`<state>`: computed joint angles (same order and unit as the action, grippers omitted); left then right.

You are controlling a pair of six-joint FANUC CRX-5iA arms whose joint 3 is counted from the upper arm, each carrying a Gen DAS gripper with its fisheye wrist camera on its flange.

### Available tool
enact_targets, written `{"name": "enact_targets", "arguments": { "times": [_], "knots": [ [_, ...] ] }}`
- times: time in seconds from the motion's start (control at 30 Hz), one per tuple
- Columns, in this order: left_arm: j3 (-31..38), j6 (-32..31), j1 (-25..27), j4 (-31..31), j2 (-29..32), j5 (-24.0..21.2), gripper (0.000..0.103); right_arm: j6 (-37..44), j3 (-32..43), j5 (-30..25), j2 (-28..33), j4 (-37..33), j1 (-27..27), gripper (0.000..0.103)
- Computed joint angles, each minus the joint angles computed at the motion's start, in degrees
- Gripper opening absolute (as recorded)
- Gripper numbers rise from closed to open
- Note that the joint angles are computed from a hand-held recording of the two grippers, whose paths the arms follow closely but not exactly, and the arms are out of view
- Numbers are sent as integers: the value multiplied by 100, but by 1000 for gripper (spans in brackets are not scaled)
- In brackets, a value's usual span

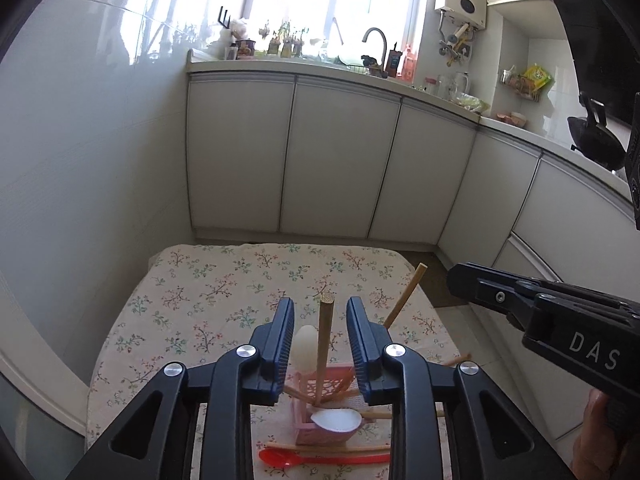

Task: Organize utensils
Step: 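Lower both chopsticks into the pink basket and open both tools, then move both open tools back over the red spoon and last chopstick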

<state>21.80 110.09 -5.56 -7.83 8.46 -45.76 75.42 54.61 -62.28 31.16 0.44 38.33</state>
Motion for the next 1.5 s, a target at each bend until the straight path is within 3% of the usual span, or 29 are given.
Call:
{"name": "enact_targets", "arguments": {
  "times": [0.17, 0.53, 0.8, 1.03, 1.27, 1.5],
  "knots": [
    [-139, 135, -38, -104, -304, -104, 44, -22, -542, 156, -526, -33, -5, 10],
    [-532, 407, -216, -361, -955, -663, 74, -293, -2100, 460, -1739, 73, 42, 41],
    [-1012, 242, -158, -93, -1197, -1151, 86, -477, -2954, 518, -2256, 9, -18, 60],
    [-1554, 325, 131, 200, -1135, -1271, 87, -665, -3267, 307, -2094, -4, -173, 65],
    [-2122, -11, 793, 1500, -715, -1090, 85, -866, -3066, -359, -1477, -22, -314, 65],
    [-2643, -355, 1145, 2727, -292, -493, 53, -974, -2534, -988, -722, 26, -415, 65]
  ]
}}
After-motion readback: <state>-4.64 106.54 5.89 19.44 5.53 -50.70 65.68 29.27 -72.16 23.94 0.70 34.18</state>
